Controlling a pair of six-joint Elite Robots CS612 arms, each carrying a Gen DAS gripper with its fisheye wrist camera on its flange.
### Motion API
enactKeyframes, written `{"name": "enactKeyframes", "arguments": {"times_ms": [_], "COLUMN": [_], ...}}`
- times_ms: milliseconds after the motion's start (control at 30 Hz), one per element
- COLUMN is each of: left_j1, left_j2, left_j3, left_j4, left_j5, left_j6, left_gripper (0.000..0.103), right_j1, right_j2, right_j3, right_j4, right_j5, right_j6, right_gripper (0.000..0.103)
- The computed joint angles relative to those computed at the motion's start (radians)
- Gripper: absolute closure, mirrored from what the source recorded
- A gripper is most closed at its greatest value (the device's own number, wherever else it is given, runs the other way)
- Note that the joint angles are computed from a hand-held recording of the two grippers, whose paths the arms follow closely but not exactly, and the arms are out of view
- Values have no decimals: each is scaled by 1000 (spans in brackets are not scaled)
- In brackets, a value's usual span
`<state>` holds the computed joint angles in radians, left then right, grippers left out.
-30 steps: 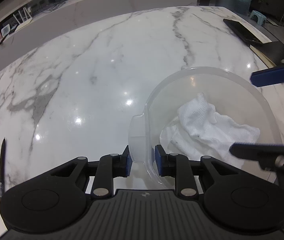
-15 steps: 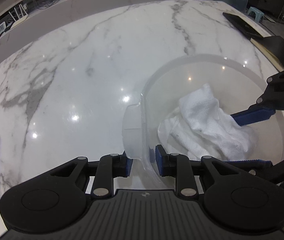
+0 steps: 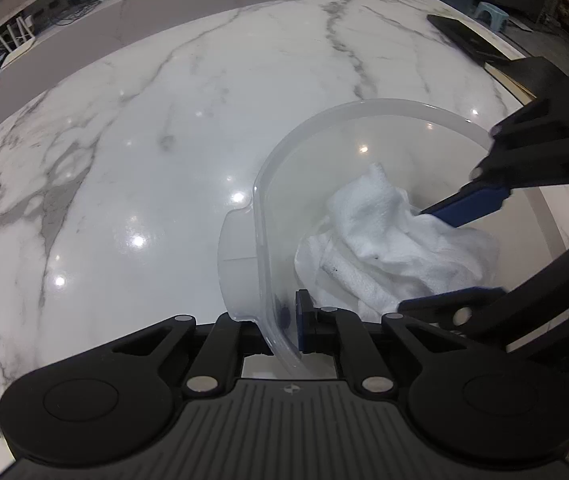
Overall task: Clean bowl
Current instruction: 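Grasp the white cloth with the right tool while the left tool holds the bowl rim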
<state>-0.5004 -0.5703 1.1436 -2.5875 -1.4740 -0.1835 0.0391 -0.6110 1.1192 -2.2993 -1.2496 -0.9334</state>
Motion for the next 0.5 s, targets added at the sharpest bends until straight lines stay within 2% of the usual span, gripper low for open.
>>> {"name": "enactKeyframes", "arguments": {"times_ms": [133,200,267,500], "left_j1": [1,0,-1,-2], "left_j2": [-4,-6,-8,-8], "left_j3": [6,10,10,10], "left_j4": [-2,0,9,14], "left_j5": [-19,-20,-17,-10], "left_j6": [24,28,27,35], "left_gripper": [97,97,97,97], "right_j1": [6,10,13,21], "right_j2": [3,6,7,0], "right_j3": [-1,-2,-1,28], "right_j4": [6,11,8,-50], "right_j5": [-8,-14,-19,-53], "right_j6": [-14,-25,-36,-98], "right_gripper": [57,62,72,88]}}
